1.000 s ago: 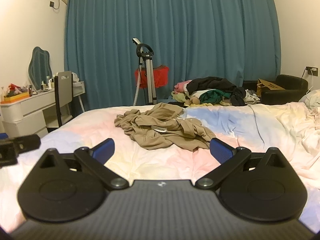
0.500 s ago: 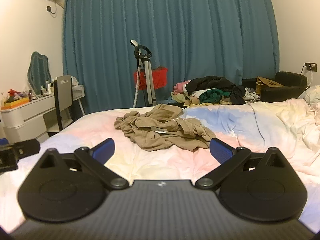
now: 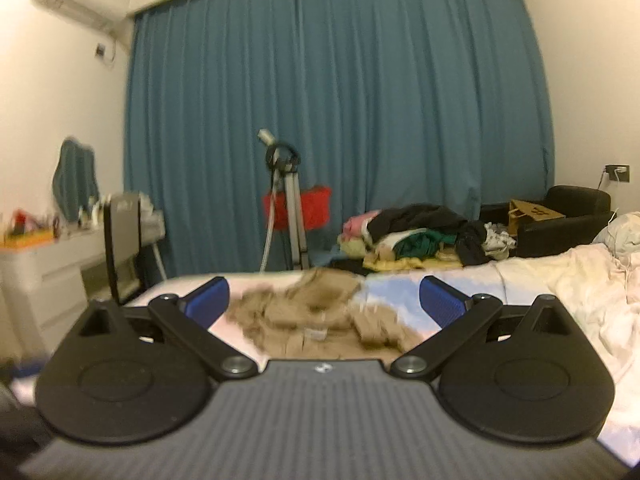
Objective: Fold clothes
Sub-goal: 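Grasp the khaki T-shirt with the left tool and lift it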
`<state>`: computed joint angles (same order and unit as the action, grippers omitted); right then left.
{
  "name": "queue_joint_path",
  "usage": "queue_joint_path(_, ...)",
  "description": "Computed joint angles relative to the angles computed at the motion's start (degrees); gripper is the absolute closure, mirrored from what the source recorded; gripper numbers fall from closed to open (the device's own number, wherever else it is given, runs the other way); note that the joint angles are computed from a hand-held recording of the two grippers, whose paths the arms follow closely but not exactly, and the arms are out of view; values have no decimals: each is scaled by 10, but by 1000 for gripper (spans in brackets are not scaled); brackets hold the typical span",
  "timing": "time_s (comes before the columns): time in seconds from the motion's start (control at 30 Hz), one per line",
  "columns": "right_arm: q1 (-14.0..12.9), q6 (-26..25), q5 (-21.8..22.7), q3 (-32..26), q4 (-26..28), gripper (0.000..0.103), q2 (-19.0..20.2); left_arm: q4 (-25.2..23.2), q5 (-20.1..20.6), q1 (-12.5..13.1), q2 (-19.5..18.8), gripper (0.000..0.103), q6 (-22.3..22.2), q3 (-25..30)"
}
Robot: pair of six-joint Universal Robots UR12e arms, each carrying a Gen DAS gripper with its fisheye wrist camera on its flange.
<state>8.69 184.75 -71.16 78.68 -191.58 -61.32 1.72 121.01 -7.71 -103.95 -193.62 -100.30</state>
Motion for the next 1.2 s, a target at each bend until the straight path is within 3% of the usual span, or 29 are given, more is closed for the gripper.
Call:
queue_joint_path(0.13, -12, 84, 21, -50, 0, 0, 19, -64, -61, 22, -27, 0, -3, 41)
queue_joint_path(0.27, -27, 135, 54, -87, 8, 0, 50, -89, -77, 34, -80, 0, 29, 103)
queue_joint_path(0.43, -27, 130, -15, -93, -8, 1, 81, -139, -94, 46, -160, 0, 54, 210)
queue_joint_path(0.6, -26, 111, -49, -112, -18, 1, 115, -204, -94, 53, -258, 1, 92, 350)
queue_joint_path(0.7, -25, 128, -38, -137, 12, 1, 137, -239, -81, 54, -310, 5, 101, 428)
queue_joint_path(0.77, -24, 140, -34, -149, 30, 1, 149, -268, -83, 57, -341, 11, 103, 477)
queue_joint_path(0.87, -22, 140, -36, -166, 49, 1, 163, -292, -94, 60, -378, 33, 114, 538)
queue_joint_path(0.93, -22, 142, -37, -167, 46, 1, 170, -285, -96, 61, -388, 101, 119, 556)
queue_joint_path(1.03, -17, 124, -55, -180, 65, 1, 181, -261, -96, 61, -387, 102, 108, 563)
queue_joint_path(1.2, -12, 125, -80, -183, 51, 1, 187, -152, -120, 61, -311, 102, 116, 458)
